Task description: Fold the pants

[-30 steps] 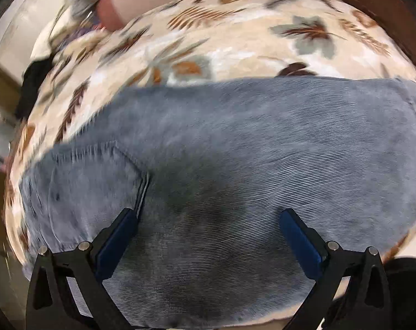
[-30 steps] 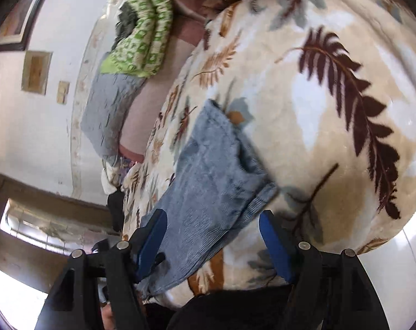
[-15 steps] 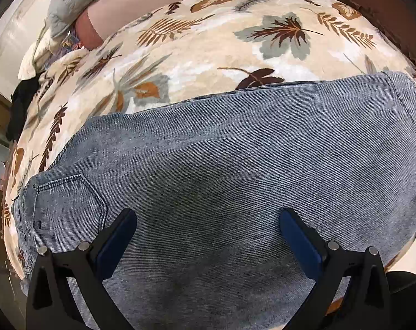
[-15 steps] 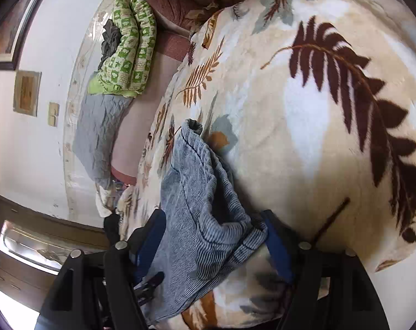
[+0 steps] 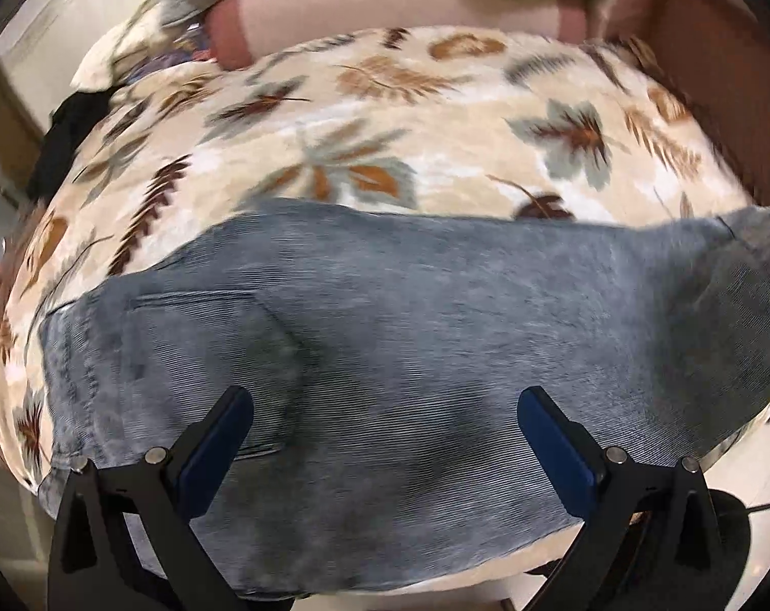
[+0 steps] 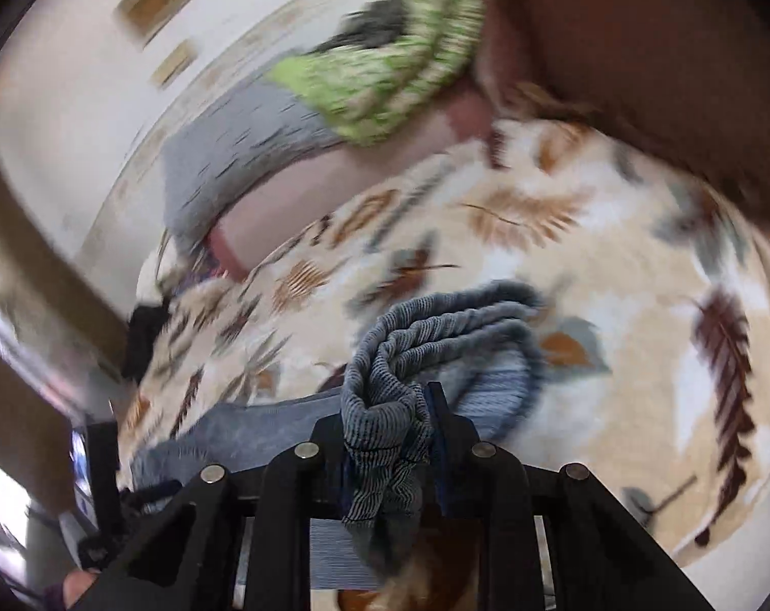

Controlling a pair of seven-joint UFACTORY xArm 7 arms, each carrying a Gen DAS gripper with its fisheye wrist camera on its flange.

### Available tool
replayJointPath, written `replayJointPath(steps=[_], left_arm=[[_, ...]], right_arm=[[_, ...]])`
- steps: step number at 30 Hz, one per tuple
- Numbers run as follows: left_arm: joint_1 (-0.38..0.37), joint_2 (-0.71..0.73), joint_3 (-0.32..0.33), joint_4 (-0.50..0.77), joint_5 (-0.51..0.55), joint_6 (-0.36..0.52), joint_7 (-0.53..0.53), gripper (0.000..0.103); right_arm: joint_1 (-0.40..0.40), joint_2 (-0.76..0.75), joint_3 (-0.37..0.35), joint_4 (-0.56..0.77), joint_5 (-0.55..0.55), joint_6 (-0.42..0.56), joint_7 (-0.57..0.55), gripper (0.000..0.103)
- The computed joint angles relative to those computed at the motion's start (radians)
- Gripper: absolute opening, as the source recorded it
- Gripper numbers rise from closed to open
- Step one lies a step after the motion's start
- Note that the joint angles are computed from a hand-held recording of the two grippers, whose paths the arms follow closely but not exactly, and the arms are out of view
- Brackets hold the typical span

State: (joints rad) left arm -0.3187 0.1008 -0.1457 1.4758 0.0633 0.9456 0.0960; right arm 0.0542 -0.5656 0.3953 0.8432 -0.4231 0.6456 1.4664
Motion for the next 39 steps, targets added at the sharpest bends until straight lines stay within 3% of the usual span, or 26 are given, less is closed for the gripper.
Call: replayJointPath(steps=[8, 13, 14, 18, 20, 23, 26, 30, 33, 37, 39], left_arm=[[0.118, -0.034, 0.071, 0.017, -0.079, -0.039, -0.003, 0.103], [0.18, -0.036, 0.096, 0.011, -0.084, -0.043, -0.02, 0.103], [0.187, -0.037, 0.097, 0.006, -0.088, -0.041, -0.016, 0.103], [0.202, -0.046, 0.092, -0.018, -0.117, -0.025, 0.023, 0.103], [0.198, -0.053, 0.084, -0.033, -0.128, -0.034, 0.039, 0.103], [0.183, -0.077, 0.069, -0.063, -0.148, -0.035, 0.08, 0.103], [0.16, -0.101, 0.054, -0.107, -0.159, -0.043, 0.123, 0.103], [0.128, -0.128, 0.038, -0.159, -0.156, -0.042, 0.174, 0.103], [0.112, -0.131, 0.033, -0.174, -0.146, -0.043, 0.186, 0.103], [0.095, -0.107, 0.026, -0.173, -0.108, -0.059, 0.173, 0.103], [0.088, -0.088, 0.024, -0.165, -0.096, -0.06, 0.17, 0.103]], right_arm=[[0.087, 0.436, 0.076, 0.383, -0.11, 0.069, -0.096, 0.025], [0.175, 0.626, 0.041, 0.481, 0.032, 0.031, -0.249, 0.037], [0.182, 0.635, 0.034, 0.469, 0.093, -0.009, -0.3, 0.043], [0.206, 0.54, -0.005, 0.317, 0.273, -0.237, -0.445, 0.05], [0.216, 0.448, -0.037, 0.229, 0.252, -0.296, -0.403, 0.057], [0.184, 0.296, -0.059, 0.105, 0.159, -0.32, -0.232, 0.058], [0.137, 0.19, -0.05, 0.046, 0.135, -0.209, -0.138, 0.058], [0.179, 0.228, -0.072, 0.12, 0.168, 0.059, -0.222, 0.05], [0.191, 0.318, -0.036, 0.236, 0.085, 0.309, -0.243, 0.045], [0.261, 0.398, -0.082, 0.296, 0.075, 0.347, -0.347, 0.045], [0.292, 0.474, -0.089, 0.377, 0.041, 0.419, -0.405, 0.045]])
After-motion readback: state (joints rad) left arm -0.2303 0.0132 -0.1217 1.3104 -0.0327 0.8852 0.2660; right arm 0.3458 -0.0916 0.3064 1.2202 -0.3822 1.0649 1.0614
